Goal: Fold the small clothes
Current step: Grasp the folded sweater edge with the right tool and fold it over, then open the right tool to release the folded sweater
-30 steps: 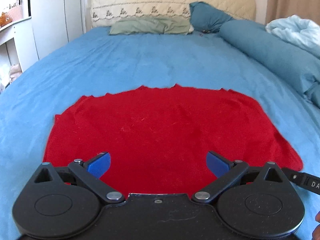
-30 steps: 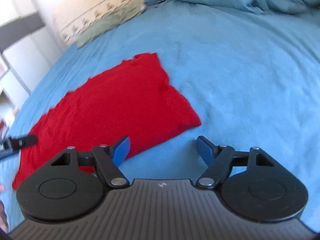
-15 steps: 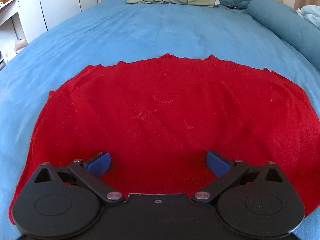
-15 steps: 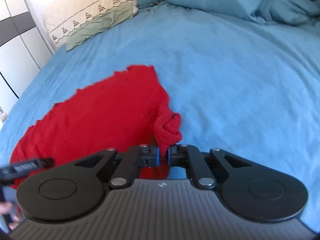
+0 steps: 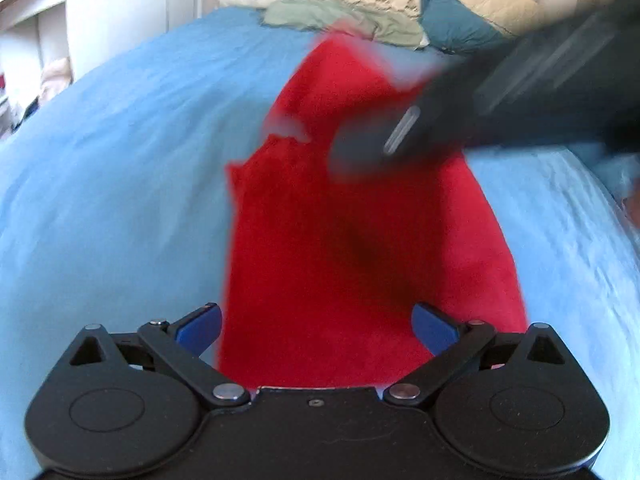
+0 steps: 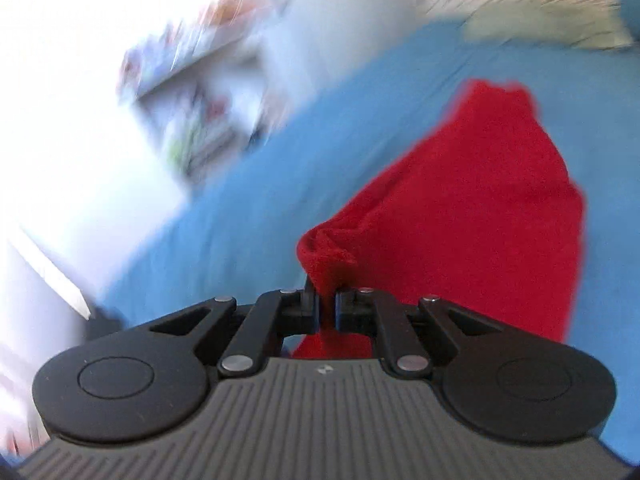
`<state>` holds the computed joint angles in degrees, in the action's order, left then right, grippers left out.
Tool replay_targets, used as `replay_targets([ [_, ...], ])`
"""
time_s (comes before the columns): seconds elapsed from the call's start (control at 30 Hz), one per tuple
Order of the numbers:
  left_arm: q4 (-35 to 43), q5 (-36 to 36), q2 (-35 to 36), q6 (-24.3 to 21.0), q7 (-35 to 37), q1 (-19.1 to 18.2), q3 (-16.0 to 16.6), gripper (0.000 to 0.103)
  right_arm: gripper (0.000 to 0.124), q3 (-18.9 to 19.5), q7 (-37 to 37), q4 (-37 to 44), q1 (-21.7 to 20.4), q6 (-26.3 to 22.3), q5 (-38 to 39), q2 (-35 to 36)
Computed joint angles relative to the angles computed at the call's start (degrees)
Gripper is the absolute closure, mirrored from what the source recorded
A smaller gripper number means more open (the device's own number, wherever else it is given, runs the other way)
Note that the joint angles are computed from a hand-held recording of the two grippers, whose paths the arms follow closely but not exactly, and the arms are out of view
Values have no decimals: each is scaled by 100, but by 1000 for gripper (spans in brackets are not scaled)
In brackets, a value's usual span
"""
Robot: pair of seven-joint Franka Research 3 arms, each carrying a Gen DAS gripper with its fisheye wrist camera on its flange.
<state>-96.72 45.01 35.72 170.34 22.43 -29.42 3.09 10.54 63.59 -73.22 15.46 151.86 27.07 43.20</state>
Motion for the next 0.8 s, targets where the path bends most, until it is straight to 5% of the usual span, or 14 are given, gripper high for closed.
replay_targets([
  [0.1, -567, 63, -208, 288, -88, 49, 59, 1, 99, -501, 647, 669, 487, -521, -700, 618],
  [0.13, -695, 65, -247, 395, -110, 63, 70, 1, 88, -592, 768, 578, 576, -377, -835, 622],
  [0.17, -826, 98, -286, 574, -158, 49, 130, 1, 80, -631, 862, 380, 615, -173, -953, 531],
  [0.23, -1022, 188, -360, 897, -313, -130, 401, 1, 44, -250, 462, -308, 342, 431, -696, 140],
  [0.33, -1197, 163, -459, 1241, -504, -488, 889, 1, 29, 425, -620, -1522, -259, 1611, -41, -629],
  [0.4, -1276, 86, -476, 1474, -814, -1017, 1483, 1, 21, 174, -603, -2246, -110, 2397, -136, -1056],
  [0.5, -1363, -188, -404, 1987, -1032, -1620, 2230, 1, 21, -622, -285, -3311, 425, 3333, -378, -1569],
  [0.63, -1179, -566, -272, 1831, -821, -1747, 2325, 0, 23, -915, 176, -4345, 556, 3878, -344, -1906],
  [0.8, -1149, -1009, -251, 1585, -569, -1729, 2266, 1, 28, -2004, 275, -4748, 1698, 4083, -156, -1750],
])
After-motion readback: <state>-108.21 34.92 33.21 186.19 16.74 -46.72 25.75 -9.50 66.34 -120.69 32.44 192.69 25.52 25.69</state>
